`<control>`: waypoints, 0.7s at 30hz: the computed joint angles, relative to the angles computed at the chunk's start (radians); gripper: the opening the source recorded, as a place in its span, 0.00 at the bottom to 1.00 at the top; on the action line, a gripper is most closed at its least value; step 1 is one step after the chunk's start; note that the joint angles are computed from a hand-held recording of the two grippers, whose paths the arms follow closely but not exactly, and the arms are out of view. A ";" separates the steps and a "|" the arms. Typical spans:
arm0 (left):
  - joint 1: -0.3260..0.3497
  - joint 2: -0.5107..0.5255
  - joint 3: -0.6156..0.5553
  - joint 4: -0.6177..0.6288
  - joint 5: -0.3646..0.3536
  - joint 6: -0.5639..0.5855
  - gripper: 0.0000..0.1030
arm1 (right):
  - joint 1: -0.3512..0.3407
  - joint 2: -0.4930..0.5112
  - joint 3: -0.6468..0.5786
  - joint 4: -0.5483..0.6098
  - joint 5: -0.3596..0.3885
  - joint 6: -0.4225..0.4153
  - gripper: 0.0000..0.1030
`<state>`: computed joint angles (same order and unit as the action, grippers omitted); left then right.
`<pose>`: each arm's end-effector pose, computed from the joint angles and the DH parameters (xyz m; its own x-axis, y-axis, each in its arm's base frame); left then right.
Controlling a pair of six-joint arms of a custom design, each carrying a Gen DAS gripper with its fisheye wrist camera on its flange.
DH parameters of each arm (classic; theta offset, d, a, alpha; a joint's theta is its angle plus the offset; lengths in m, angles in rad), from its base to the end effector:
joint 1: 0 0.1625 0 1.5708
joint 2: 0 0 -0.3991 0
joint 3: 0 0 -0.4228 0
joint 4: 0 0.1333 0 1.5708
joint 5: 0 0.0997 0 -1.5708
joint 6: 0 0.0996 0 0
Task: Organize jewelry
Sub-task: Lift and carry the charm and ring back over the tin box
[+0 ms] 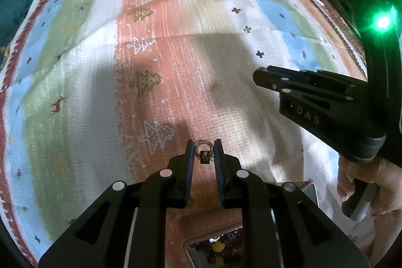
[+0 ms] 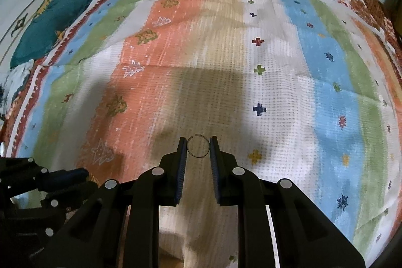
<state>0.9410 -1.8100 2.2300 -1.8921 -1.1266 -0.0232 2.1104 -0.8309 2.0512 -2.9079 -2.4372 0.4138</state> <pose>-0.0826 -0.4123 0.2785 -0.7182 0.5472 -0.4298 0.5696 0.8171 0.0886 0.3168 -0.4173 0.0077 -0.7556 0.1077 0.6461 -0.2255 0.8833 -0.4110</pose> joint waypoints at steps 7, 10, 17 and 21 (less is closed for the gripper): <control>-0.021 -0.033 0.026 -0.063 0.020 0.011 0.15 | 0.036 -0.014 0.016 -0.010 -0.023 0.008 0.19; -0.025 -0.057 0.034 -0.089 0.011 0.022 0.15 | 0.056 -0.020 0.026 -0.030 -0.028 0.006 0.19; -0.045 -0.103 0.050 -0.115 -0.004 0.019 0.15 | 0.109 -0.031 0.053 -0.083 -0.037 0.007 0.19; -0.062 -0.140 0.067 -0.119 -0.008 0.010 0.15 | 0.137 -0.032 0.062 -0.114 -0.042 0.003 0.19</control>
